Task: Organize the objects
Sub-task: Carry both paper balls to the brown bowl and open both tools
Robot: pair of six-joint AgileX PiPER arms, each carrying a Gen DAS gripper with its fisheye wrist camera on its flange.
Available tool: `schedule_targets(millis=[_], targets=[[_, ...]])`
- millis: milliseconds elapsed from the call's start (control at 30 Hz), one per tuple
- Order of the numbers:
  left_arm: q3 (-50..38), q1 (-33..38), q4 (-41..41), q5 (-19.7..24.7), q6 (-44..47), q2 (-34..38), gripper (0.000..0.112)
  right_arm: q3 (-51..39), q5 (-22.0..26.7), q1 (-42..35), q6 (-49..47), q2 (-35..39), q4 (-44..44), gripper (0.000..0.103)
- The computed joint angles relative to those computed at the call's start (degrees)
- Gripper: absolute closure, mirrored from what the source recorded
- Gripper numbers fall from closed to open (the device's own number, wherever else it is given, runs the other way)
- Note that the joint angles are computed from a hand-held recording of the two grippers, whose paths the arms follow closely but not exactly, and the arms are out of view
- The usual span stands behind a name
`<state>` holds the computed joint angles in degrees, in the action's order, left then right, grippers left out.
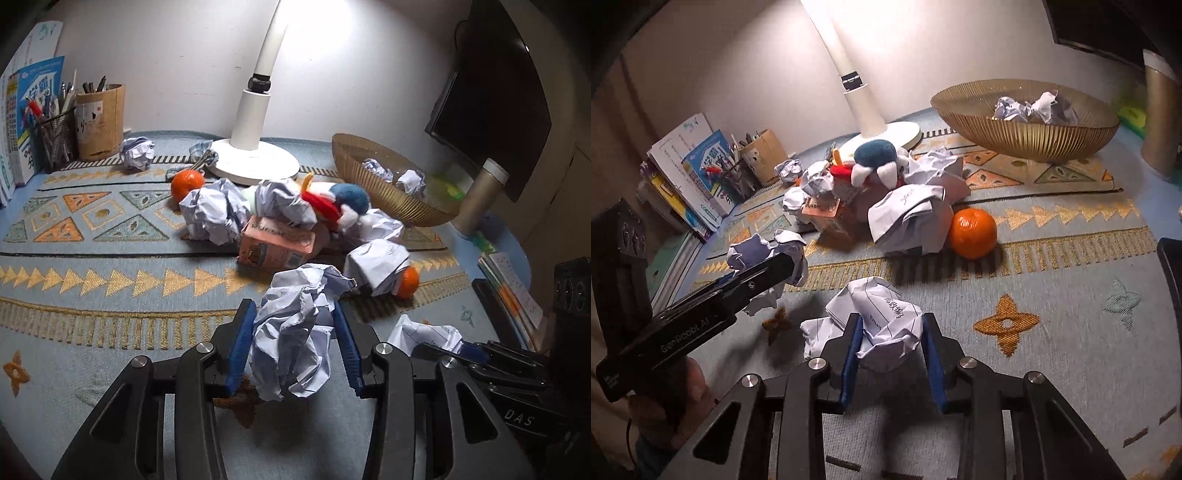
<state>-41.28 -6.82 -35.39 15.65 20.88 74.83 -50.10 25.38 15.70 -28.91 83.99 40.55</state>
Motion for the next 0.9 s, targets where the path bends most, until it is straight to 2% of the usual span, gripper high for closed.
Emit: schedule_targets(millis=[67, 133, 233, 300, 367, 500, 600, 633, 700, 733, 767, 833, 900], targets=[[-4.62, -2.78, 11.46, 1.52, -9.28, -1.61, 0.072, -1.04, -0.72, -0.38, 3.47, -2.33, -5.07, 0.072], [-11.72, -4.49, 17.00, 4.44, -12.86, -0.13, 0.072, -3.40, -1.28, -2.00, 7.80, -3.83, -10.86, 0.072], [-26.45, -3.47, 10.12, 12.85, -6.78, 8.41, 0.072, -10.12, 1.14, -7.83, 8.53, -2.14, -10.15, 0.072], [-35.91, -3.55, 8.99, 16.18, -5.68, 14.80, 0.072, -16.18, 2.84, -10.99, 12.54, 0.99, -11.81, 0.072], [-44.77, -4.73, 12.59, 17.88, -9.68, 20.87, 0.072, -22.01, 3.78, -13.32, 15.83, 4.40, -13.08, 0.072], [-64.06, -4.72, 11.55, 25.66, -12.82, 34.19, 0.072, -33.88, 5.31, -14.43, 23.02, 11.78, -18.39, 0.072], [-80.00, -5.24, 13.47, 33.11, -19.67, 44.72, 0.072, -42.30, 7.49, -13.66, 29.61, 17.56, -24.45, 0.071], [-84.40, -5.49, 13.85, 34.55, -20.39, 47.77, 0.067, -44.83, 8.25, -13.59, 30.03, 19.59, -24.84, 0.071], [-94.47, -6.39, 17.23, 38.49, -24.09, 54.53, 0.061, -51.29, 12.52, -13.61, 29.21, 24.66, -24.67, 0.067], [-99.53, -6.58, 18.24, 41.32, -25.57, 57.97, 0.055, -54.48, 15.32, -13.60, 30.88, 27.15, -26.09, 0.055], [-102.31, -6.54, 18.26, 43.57, -26.46, 60.23, 0.053, -56.13, 17.07, -13.86, 31.43, 28.70, -26.05, 0.044], [-100.99, -5.79, 16.04, 44.99, -26.39, 60.70, 0.053, -53.90, 15.99, -14.62, 30.76, 28.35, -24.46, 0.044], [-91.16, -4.84, 13.11, 41.07, -23.75, 55.88, 0.053, -49.48, 13.57, -15.06, 28.99, 25.90, -23.60, 0.044]])
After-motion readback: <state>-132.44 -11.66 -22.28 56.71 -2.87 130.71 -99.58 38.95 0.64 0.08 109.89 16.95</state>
